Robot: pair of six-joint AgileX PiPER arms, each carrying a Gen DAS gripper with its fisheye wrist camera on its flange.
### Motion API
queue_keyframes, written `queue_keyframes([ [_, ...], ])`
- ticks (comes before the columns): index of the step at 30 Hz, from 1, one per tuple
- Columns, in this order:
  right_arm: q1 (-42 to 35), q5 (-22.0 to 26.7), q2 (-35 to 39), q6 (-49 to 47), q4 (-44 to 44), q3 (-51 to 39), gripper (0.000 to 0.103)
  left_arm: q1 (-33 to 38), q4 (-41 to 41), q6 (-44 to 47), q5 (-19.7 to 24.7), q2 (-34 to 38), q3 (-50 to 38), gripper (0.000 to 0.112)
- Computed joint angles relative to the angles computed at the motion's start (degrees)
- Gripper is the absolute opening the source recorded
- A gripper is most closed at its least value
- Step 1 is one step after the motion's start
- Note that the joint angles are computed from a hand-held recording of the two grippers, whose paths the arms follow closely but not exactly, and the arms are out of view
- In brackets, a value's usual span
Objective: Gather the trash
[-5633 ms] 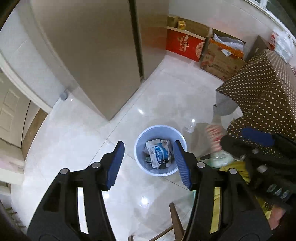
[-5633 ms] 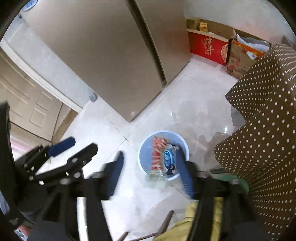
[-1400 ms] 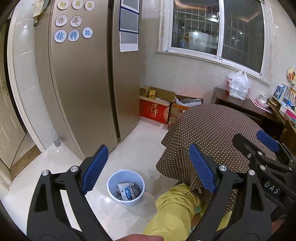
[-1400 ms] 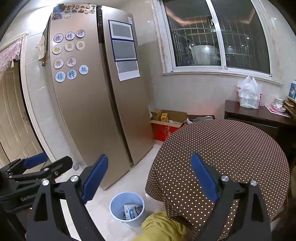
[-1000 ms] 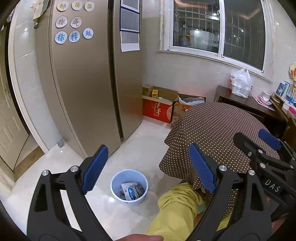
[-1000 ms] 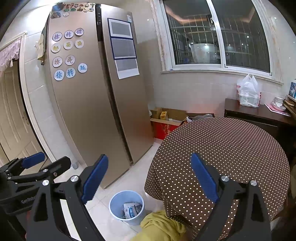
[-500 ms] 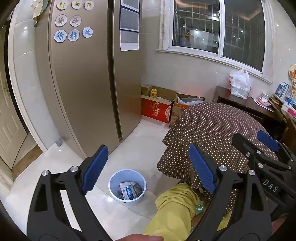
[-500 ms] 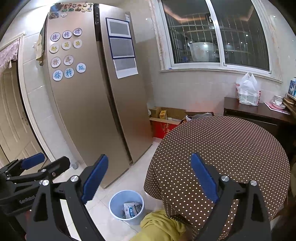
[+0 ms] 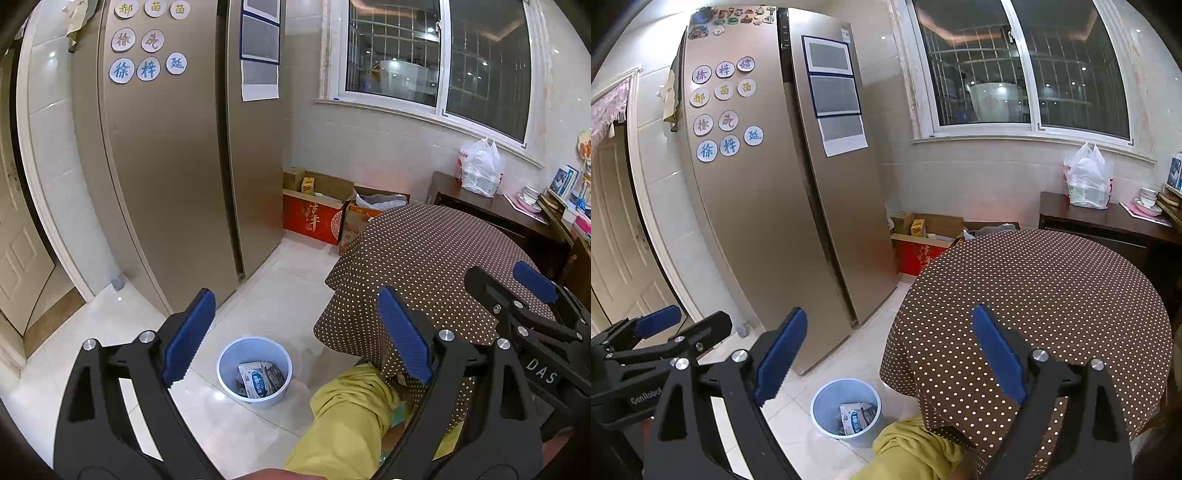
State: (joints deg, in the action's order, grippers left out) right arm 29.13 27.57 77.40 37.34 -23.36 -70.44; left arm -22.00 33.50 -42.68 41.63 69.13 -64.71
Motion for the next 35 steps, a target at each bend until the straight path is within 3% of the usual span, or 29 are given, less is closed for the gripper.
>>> queue_keyframes([
  [35,-2.7,-1.0,-0.2,-6.9,7.2,-0.1,0.089,-1.4,-0.9,-0.8,2.2,2.6,-2.4,0.089],
])
